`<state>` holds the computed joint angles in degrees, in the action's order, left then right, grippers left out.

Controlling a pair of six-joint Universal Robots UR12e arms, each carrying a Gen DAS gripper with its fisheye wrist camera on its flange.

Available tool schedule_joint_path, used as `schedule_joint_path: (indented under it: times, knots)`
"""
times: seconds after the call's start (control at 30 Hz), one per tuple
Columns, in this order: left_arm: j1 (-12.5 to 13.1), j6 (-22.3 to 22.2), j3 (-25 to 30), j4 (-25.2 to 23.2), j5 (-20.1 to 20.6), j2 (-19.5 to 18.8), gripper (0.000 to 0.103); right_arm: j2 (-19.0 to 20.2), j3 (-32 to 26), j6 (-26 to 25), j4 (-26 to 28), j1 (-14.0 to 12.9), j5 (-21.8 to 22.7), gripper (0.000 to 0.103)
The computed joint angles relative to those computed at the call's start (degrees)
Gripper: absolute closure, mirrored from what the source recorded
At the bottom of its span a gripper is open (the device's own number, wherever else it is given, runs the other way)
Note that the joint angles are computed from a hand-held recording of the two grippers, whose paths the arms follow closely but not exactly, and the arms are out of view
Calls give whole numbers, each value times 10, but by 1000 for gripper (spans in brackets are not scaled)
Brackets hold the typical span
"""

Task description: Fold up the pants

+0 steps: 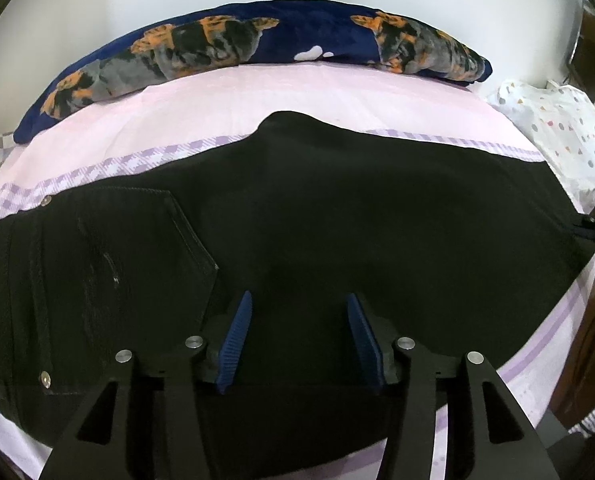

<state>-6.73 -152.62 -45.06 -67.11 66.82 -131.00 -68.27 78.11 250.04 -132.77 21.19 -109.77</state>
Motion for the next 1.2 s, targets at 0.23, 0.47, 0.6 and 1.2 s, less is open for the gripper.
schedule_joint_path:
  times: [0.23,0.47,0.6,1.2]
  knots:
    - [-3,5,7,-28,-29,5,51,-68,90,116,-12,16,-65,67]
    - [-14,30,29,-70,-58,0,51,-99,147,177,-40,17,-79,67]
    - [-18,60,41,-109,-71,-4,51,-104,168,187,-72,13,-76,67]
    - [-28,110,37,-159,-50,-2,48,-83,157,141,-118,-7,-102,95]
